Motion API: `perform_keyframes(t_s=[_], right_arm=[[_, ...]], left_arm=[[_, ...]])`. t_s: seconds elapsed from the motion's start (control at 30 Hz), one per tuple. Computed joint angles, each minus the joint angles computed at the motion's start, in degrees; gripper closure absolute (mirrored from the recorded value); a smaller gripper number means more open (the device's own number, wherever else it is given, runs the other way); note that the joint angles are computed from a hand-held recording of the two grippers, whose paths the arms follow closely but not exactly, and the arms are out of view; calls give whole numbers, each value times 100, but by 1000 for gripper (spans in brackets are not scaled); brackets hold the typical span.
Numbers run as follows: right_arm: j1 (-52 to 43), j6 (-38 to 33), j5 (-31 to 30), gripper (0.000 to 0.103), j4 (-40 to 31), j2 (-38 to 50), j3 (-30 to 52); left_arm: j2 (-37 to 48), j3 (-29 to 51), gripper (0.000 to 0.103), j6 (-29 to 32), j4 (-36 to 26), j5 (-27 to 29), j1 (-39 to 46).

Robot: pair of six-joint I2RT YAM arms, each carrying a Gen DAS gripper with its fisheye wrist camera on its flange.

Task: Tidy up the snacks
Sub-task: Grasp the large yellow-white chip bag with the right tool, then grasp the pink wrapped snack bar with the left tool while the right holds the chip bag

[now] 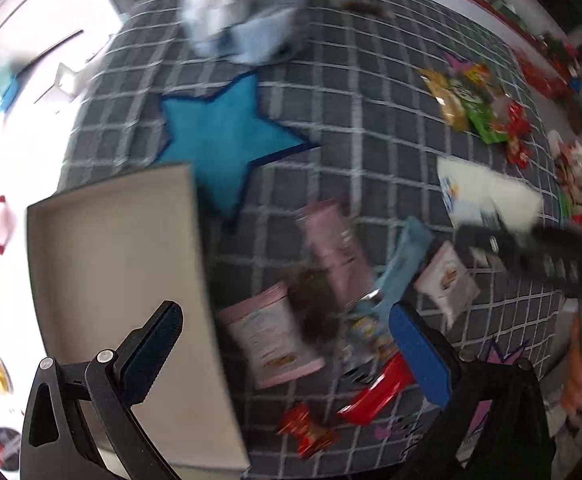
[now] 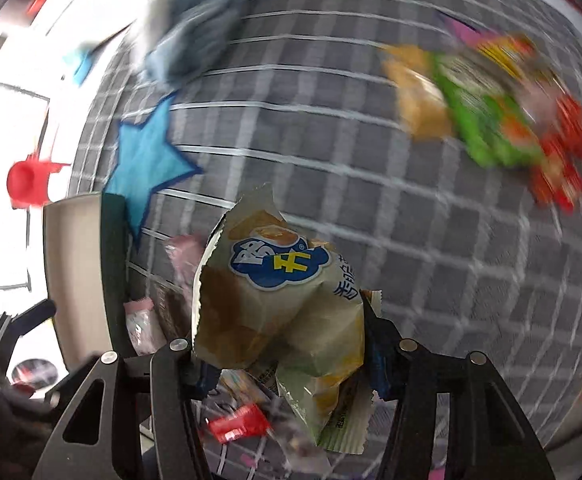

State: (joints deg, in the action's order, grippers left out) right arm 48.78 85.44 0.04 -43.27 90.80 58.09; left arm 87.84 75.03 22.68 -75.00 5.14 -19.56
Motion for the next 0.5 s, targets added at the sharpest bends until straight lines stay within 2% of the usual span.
perform_keyframes(t_s=[0.13, 0.2, 0.4, 0.5], right_arm=[[743, 1156, 182, 45, -16, -538, -518], [1372, 1942, 336, 45, -362, -1000, -626], [2339, 3160, 687, 45, -491, -1439, -844], [2500, 3312, 818, 45, -385, -1359, -796]], left_arm=[[417, -56, 2, -721, 495, -295, -557], [743, -6, 5, -1173, 736, -501, -759], [1410, 18, 6, -1693, 1093, -926, -1328], [1657, -10, 25, -1883, 1092, -957, -1522]])
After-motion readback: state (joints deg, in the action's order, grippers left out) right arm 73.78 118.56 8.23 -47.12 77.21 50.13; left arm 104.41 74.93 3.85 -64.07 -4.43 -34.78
